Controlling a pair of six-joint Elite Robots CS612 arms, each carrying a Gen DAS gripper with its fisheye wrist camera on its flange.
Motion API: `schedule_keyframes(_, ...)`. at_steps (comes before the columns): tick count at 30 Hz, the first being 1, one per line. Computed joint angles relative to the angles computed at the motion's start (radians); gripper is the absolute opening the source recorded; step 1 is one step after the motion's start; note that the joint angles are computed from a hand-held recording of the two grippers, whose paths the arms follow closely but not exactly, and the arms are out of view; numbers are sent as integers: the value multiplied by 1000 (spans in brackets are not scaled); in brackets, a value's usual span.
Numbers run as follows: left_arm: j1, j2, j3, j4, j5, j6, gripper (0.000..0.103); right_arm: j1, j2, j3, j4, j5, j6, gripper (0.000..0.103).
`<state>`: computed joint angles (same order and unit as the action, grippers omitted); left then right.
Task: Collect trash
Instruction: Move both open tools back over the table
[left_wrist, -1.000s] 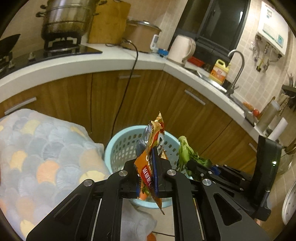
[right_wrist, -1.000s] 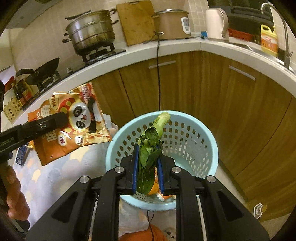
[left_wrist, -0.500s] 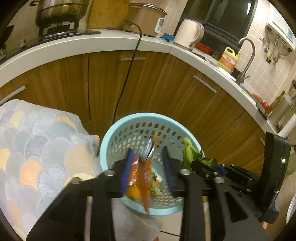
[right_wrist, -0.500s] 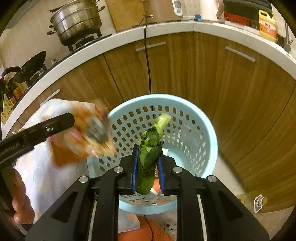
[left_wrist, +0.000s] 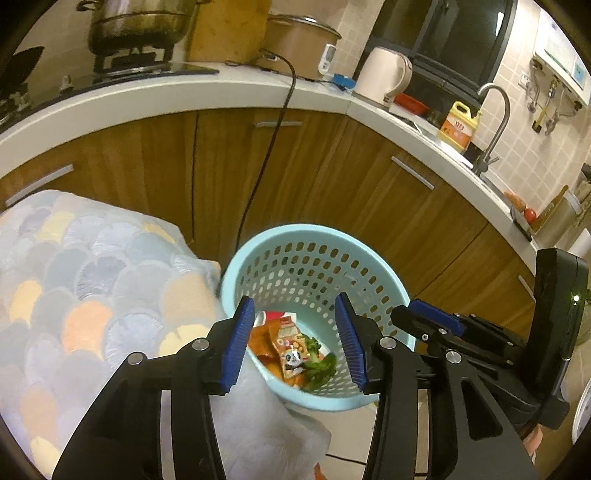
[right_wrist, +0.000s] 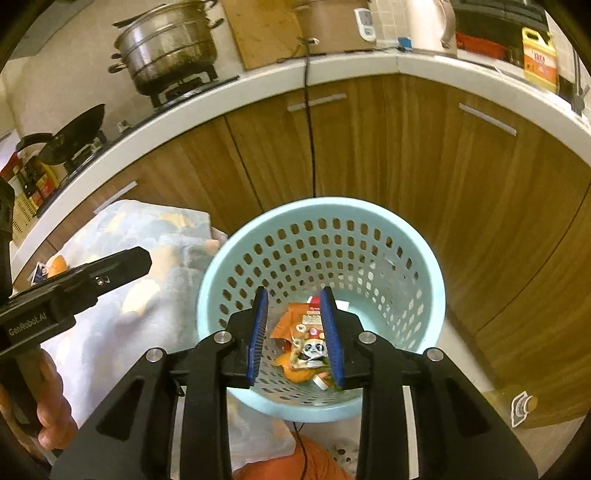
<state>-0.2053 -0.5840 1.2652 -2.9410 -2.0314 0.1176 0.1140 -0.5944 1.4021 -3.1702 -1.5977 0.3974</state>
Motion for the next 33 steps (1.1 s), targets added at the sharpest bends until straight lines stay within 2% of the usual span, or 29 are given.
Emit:
schedule_keyframes(8,43,-42,74,-117,-20,-39,48,51,-28,-2,-43,-19,-104,30)
schedule_keyframes(10,58,-56,96,-149,-11,-53,48,67,-33,-7,-60,-18,-135,34)
schedule_keyframes(13,85,-74,125,-205,-1,-78,48,95,-38,-19,-87,-26,-173,45)
schedule_keyframes(18,140,-103,169,-306,47,-135,49,133,-33,-58,-104,-10,-234,46)
schedule_keyframes(24,200,-117,188,-356,117,-209,65,181,-9,-139,-62,15,-294,46)
schedule_keyframes(29,243,-126,190,-358,186,-227,68,223,29,-234,5,81,-362,46)
schedule_keyframes(33,276,-122,176,-347,199,-252,71,249,75,-323,55,108,-403,46)
